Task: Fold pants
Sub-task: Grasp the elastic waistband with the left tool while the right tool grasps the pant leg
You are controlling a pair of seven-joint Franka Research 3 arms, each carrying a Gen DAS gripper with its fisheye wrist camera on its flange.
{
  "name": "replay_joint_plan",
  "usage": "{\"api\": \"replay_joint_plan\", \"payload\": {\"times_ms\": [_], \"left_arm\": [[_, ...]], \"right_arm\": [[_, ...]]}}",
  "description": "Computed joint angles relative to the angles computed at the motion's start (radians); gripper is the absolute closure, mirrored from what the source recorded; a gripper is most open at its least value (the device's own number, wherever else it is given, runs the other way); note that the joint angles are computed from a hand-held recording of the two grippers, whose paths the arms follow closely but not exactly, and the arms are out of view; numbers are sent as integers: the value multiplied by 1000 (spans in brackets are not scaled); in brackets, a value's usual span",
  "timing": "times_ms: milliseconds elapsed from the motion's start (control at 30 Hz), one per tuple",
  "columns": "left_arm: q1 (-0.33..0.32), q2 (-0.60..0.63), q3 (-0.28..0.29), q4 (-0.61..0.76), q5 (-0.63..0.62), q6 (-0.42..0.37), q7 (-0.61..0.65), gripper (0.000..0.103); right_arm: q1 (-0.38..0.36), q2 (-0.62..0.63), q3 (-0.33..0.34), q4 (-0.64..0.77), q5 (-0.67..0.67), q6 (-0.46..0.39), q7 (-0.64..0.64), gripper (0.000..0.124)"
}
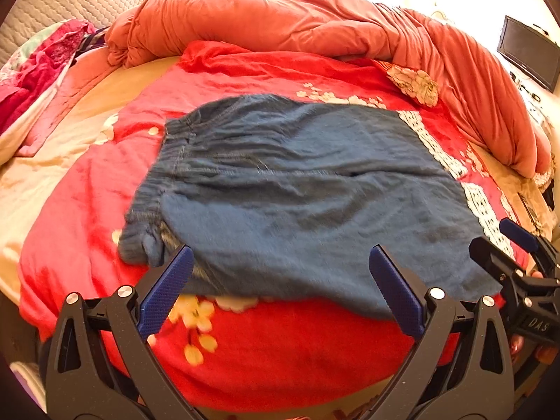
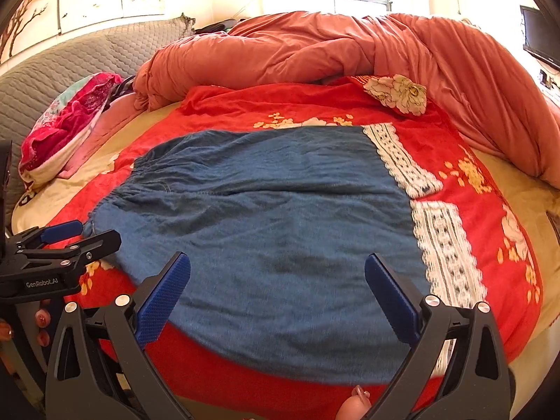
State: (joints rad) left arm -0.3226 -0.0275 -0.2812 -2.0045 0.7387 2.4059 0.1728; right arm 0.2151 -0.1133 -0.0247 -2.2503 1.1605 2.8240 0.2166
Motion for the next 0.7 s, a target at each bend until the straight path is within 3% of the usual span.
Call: {"api": "replay_joint_plan", "payload": {"times_ms": [100,200,400,533,700], "left_arm": [[20,12,20,22,0,7,28,8],[45,18,41,36,-34,22,70,8],[110,48,84,93,-55,-12,185,8],[158,96,117,128,-110,-12,299,8],[209,187,145,184,-198,30,445,8]], "right_arm": [[-9,52,3,75,-61,-61,51,25],[-35,139,9,199,-165,-194,182,25],[-53,298,67,421,-288,-252,232,25],[-37,405,102,557,-411,-222,258,25],[-38,572,127,794,-540,-322,345,25]]}}
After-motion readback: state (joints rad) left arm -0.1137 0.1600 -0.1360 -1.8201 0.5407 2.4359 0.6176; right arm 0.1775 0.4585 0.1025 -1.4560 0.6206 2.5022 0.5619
